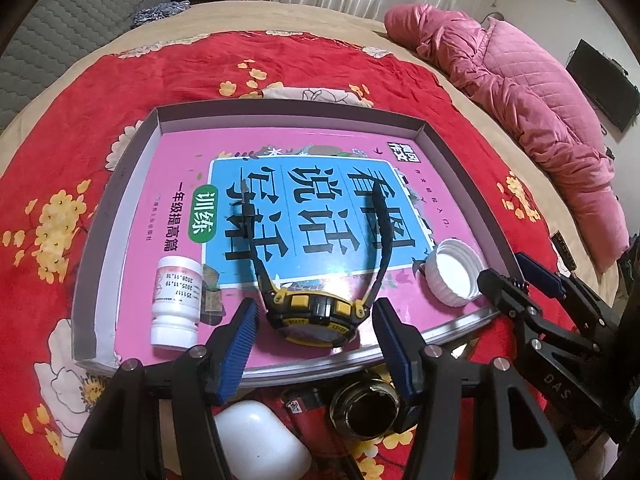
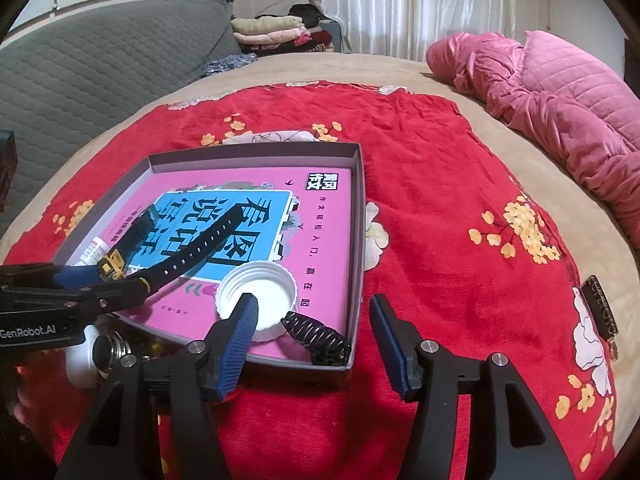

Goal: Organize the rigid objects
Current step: 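Withdraw both tools up and out of the gray box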

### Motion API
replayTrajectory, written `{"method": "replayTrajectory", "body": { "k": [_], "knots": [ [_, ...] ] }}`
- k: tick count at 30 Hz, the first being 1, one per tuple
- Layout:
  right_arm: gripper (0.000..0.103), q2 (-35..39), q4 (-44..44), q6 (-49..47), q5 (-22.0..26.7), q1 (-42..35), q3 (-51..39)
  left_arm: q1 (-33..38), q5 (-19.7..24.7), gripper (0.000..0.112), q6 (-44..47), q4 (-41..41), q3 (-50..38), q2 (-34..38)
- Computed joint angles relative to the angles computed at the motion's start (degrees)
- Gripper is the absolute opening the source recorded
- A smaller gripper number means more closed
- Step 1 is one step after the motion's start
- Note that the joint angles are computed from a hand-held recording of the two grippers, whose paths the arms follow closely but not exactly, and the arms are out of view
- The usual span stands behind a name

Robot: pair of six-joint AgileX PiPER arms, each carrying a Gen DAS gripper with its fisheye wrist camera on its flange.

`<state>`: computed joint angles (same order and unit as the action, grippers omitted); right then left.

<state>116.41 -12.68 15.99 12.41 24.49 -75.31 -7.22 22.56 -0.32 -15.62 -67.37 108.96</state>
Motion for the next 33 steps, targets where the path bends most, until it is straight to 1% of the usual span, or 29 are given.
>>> {"method": "replayTrajectory", "body": {
  "k": [3,5,12,20,26,30,33],
  "knots": [
    [0.060,-0.3,-0.9,0.9,-0.3,-0.1,0.3,0.3,0.0,0.059,1.6,-1.8,0.2,-0.3],
    [0.060,-0.3,-0.7,0.7,-0.4,-0.1,0.3,1.0,-0.3,0.059,5.4,-6.0,1.1,-0.9],
    [0.060,-0.9,-1.3,1.7,-1.3,-0.3,1.1,2.7,-0.4,0.059,11.7,-13.4,2.7,-2.1],
    [0.061,-1.3,2.2,-1.2,-1.5,-0.8,1.2,3.5,-0.5,0.059,12.7,-14.9,3.8,-3.3],
    [0.061,-1.7,2.6,-1.6,-2.4,-0.9,1.8,4.3,-0.4,0.059,14.8,-17.3,5.1,-4.6],
    [0.061,-1.8,2.7,-1.5,-2.4,-1.0,1.8,4.3,-0.8,0.059,14.4,-16.6,5.8,-5.3],
    [0.061,-2.0,2.6,-1.0,-2.9,-1.1,2.1,4.5,-0.7,0.059,16.0,-18.3,6.4,-6.0]
  ]
}}
